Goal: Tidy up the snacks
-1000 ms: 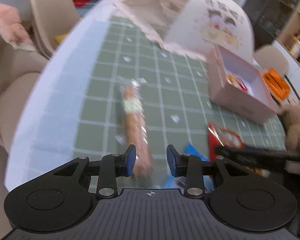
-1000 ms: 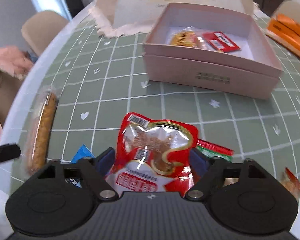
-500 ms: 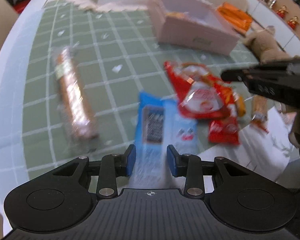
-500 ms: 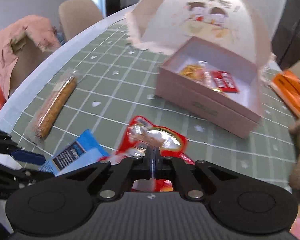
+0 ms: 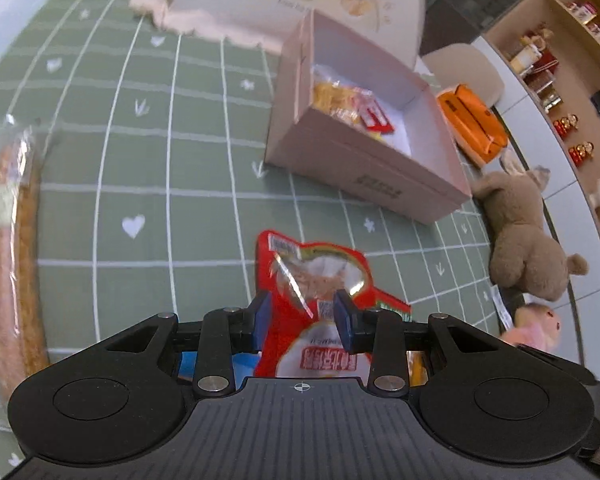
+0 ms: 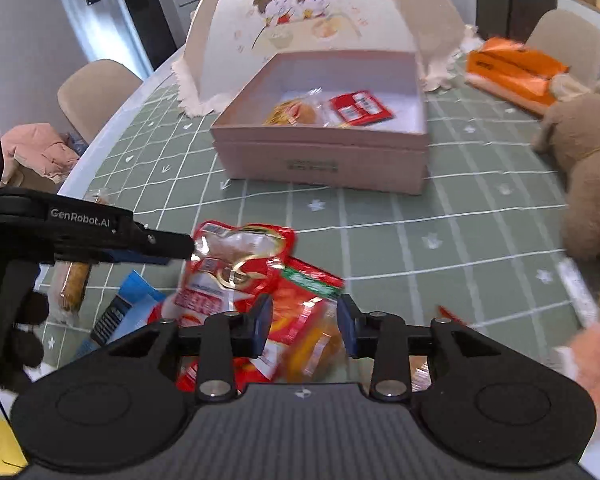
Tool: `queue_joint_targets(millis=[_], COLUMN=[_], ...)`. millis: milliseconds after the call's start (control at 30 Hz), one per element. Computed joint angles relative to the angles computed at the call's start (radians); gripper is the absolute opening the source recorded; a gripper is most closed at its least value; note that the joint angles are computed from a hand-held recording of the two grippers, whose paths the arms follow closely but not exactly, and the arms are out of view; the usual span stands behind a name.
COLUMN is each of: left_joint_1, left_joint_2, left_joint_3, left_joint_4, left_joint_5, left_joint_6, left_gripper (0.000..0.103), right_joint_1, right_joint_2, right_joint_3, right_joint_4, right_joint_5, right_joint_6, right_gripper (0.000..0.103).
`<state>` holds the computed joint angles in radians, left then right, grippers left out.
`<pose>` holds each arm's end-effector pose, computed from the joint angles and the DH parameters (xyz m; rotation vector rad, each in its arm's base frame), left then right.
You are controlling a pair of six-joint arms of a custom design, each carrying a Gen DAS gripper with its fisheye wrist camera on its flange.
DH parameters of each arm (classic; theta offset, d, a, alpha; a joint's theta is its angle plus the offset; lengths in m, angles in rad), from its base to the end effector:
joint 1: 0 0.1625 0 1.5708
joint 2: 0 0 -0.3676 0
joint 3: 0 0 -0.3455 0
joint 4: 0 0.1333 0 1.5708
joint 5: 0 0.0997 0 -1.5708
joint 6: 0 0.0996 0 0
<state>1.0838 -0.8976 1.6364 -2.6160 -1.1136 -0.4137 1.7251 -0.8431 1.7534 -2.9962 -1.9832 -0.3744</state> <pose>-0.1272 -0.6191 0.1621 0.0021 2.7876 -0.6694 0.1827 -0.5669 0.1339 0.5436 -2.5589 0.6239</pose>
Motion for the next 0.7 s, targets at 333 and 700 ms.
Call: queue_joint_targets(millis=[333,700], left_joint_1=[0.012,0.001], left_joint_2=[0.02,0.13], left_joint_3=[-0.055,-0.173], left_joint_4=[0.056,0.068], left_joint_5=[-0.083,-0.21], left_joint_6=[-0.006,0.148], left_gripper=[0.041,0.033], right_joint_1=[0.019,-0.015], right_joint_2=[0.084,0.025], right_joint_3=[-0.04,0.014], right_joint_4=[0.003,0.004], right_joint_5=[-0.054,-0.043], right_joint_6=[-0.08,-0.077], right_gripper=[0.026,0.025])
